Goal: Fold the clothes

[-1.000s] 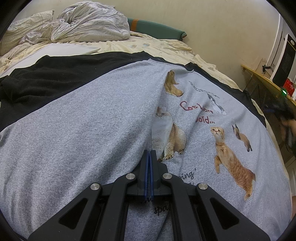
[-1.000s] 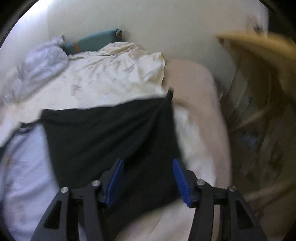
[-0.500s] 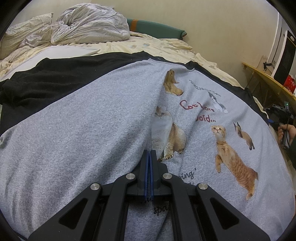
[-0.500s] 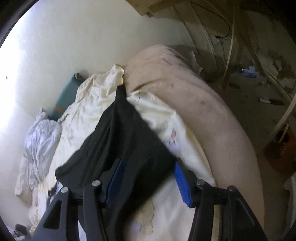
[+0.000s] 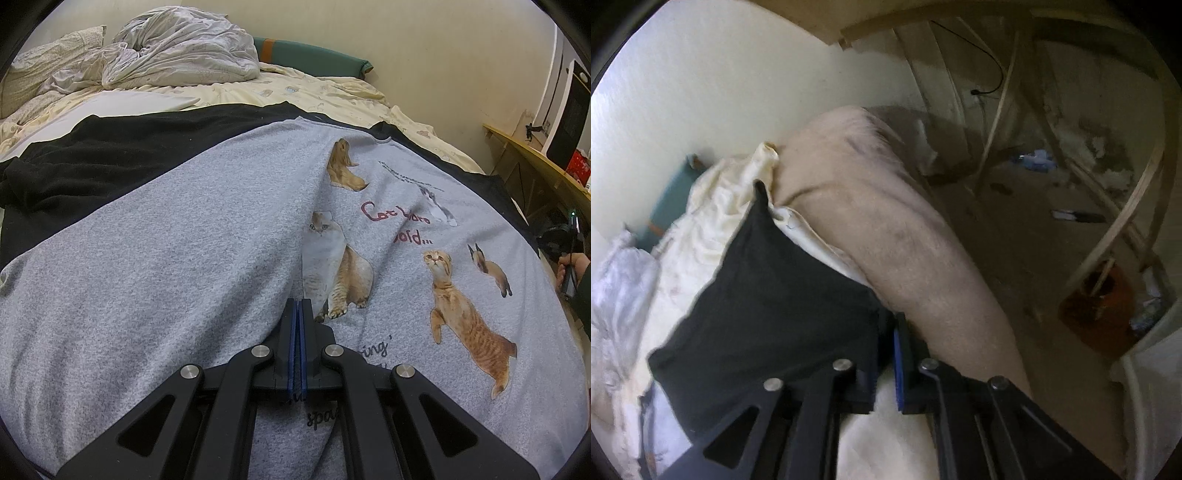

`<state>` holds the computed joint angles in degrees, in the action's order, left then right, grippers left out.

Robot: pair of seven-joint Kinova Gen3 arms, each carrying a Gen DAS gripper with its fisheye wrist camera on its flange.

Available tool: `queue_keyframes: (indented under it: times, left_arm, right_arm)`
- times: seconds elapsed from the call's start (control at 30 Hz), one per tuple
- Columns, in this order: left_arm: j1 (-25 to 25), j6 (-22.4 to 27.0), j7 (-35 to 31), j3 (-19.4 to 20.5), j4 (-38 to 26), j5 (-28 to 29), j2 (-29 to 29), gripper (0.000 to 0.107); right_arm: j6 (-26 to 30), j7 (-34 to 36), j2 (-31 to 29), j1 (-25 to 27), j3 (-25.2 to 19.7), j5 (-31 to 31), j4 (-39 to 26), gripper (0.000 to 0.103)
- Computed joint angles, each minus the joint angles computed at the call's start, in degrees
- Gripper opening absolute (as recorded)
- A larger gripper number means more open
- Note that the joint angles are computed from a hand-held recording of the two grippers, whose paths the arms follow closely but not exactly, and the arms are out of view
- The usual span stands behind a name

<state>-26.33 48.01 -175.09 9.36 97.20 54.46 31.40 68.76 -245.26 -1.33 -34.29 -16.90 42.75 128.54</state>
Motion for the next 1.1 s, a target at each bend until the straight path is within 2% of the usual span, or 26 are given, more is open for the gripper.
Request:
queue_keyframes:
  times: [0.07,0.1,0.2,0.27,0.37,0.43,0.47,0.53,0.63,0.73,0.83,0.9,0.97,1.03,1.07,1.1]
  left_arm:
    - [0.1,-0.1,0.1,0.0,0.0,0.0,0.0,0.001]
    - [0.2,-0.1,0.1,-0.1,0.0,-0.1,-0.1,0.001]
    - [0.3,-0.2,0.3,-0.1,0.0,-0.2,-0.2,0.001]
    - [0.3,-0.2,0.3,-0.1,0.0,-0.2,-0.2,0.001]
    - [0.3,-0.2,0.4,-0.1,0.0,-0.3,-0.3,0.001]
    - [0.4,-0.3,0.5,-0.2,0.0,-0.3,-0.4,0.001]
    - [0.4,-0.4,0.6,-0.2,0.0,-0.4,-0.4,0.001]
    - [0.5,-0.4,0.7,-0.2,0.0,-0.5,-0.4,0.001]
    - [0.6,-0.3,1.2,-0.3,-0.2,-0.8,-0.5,0.001]
    - [0.3,0.1,1.3,-0.2,-0.4,-0.8,-0.3,0.001]
    - [-0.4,-0.1,2.8,1.0,-0.7,-2.2,-0.3,0.001]
    - [1.1,3.0,6.7,-1.0,-3.2,-4.4,0.3,0.001]
    - [2.1,7.7,11.4,-3.0,-6.9,-6.7,1.6,0.002]
    - [2.7,12.3,16.0,-4.7,-11.7,-9.5,2.1,0.002]
    - [1.8,14.6,18.4,-4.3,-14.4,-10.7,2.1,0.005]
    - [-0.1,16.2,19.8,-2.9,-17.0,-10.9,2.0,0.022]
  right_arm:
    - [3.2,3.3,0.7,-0.6,-0.4,-2.3,-2.7,0.056]
    - [4.9,4.7,1.5,-1.3,-0.8,-3.0,-4.0,0.059]
    - [11.3,11.7,6.6,-1.7,-6.0,-5.6,-10.7,0.059]
    - [16.0,16.4,11.9,-5.4,-7.5,-4.1,-16.0,0.059]
    - [20.4,22.4,17.9,-12.8,-5.5,1.2,-23.9,0.059]
    - [19.3,25.4,20.9,-17.0,-1.7,5.0,-29.3,0.060]
    - [18.2,27.2,22.3,-17.6,-0.9,6.6,-31.6,0.065]
    - [15.9,31.8,25.4,-17.6,0.5,8.5,-36.6,0.066]
    - [9.2,37.2,29.5,-17.2,2.4,10.1,-42.6,0.067]
    - [4.6,44.1,34.1,-17.4,3.4,8.9,-48.2,0.080]
    - [5.1,51.1,39.6,-17.0,1.3,9.3,-53.6,0.080]
    - [5.2,52.8,40.6,-18.5,3.7,7.8,-54.8,0.081]
    - [2.0,51.0,39.4,-19.2,5.9,7.1,-52.4,0.082]
    - [1.1,51.3,39.4,-20.9,8.5,6.3,-52.1,0.082]
    - [1.7,51.7,39.9,-21.2,8.7,6.3,-52.7,0.082]
    - [2.1,52.3,40.4,-21.8,9.5,6.1,-53.4,0.082]
